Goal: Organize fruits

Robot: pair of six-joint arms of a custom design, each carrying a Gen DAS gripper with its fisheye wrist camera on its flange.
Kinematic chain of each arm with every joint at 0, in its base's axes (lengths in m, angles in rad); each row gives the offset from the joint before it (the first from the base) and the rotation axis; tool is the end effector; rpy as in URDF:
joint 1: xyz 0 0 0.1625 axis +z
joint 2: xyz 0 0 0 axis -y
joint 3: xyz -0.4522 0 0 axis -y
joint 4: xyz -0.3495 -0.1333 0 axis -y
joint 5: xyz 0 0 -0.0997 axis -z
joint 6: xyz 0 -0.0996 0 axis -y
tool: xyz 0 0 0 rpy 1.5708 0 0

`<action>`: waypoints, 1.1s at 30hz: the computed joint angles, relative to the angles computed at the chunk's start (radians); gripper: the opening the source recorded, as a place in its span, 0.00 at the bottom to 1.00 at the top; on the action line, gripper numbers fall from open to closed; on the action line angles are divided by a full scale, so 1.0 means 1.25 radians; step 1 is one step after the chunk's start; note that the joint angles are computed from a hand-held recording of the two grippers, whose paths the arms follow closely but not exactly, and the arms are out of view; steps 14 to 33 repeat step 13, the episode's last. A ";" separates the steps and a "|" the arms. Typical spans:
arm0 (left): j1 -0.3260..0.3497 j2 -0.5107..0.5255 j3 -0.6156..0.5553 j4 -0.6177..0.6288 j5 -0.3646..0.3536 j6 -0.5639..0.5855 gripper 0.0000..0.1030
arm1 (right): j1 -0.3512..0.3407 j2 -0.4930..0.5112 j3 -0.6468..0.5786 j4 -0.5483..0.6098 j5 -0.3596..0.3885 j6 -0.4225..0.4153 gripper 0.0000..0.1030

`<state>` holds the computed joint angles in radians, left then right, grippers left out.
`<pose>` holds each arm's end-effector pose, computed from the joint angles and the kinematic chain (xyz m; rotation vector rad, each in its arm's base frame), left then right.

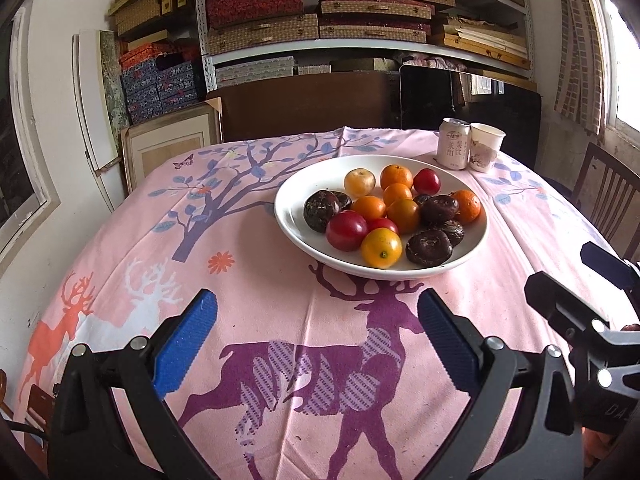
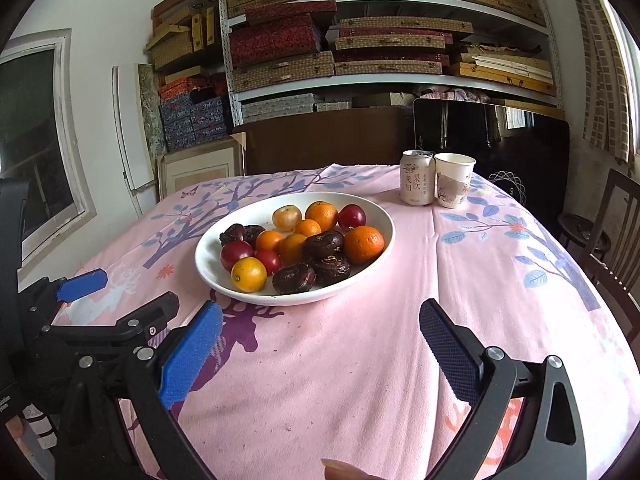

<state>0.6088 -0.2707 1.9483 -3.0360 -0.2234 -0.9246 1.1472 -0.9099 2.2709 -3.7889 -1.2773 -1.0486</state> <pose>-0.2712 -0.4700 -0.1067 0.2011 1.9344 -1.1310 -0.0527 -0.5112 0.1906 0.9464 -2.3700 1.1148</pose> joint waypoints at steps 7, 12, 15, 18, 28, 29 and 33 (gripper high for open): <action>-0.002 0.002 -0.001 0.019 0.009 -0.014 0.96 | 0.002 0.000 0.002 -0.005 -0.004 -0.001 0.97; 0.000 -0.014 -0.007 0.133 0.019 -0.110 0.95 | 0.006 0.003 -0.001 -0.010 -0.014 0.000 0.97; 0.001 -0.018 -0.008 0.155 0.017 -0.126 0.95 | 0.006 0.003 -0.001 -0.009 -0.015 0.001 0.97; 0.001 -0.018 -0.008 0.155 0.017 -0.126 0.95 | 0.006 0.003 -0.001 -0.009 -0.015 0.001 0.97; 0.001 -0.018 -0.008 0.155 0.017 -0.126 0.95 | 0.006 0.003 -0.001 -0.009 -0.015 0.001 0.97; 0.001 -0.018 -0.008 0.155 0.017 -0.126 0.95 | 0.006 0.003 -0.001 -0.009 -0.015 0.001 0.97; 0.001 -0.018 -0.008 0.155 0.017 -0.126 0.95 | 0.006 0.003 -0.001 -0.009 -0.015 0.001 0.97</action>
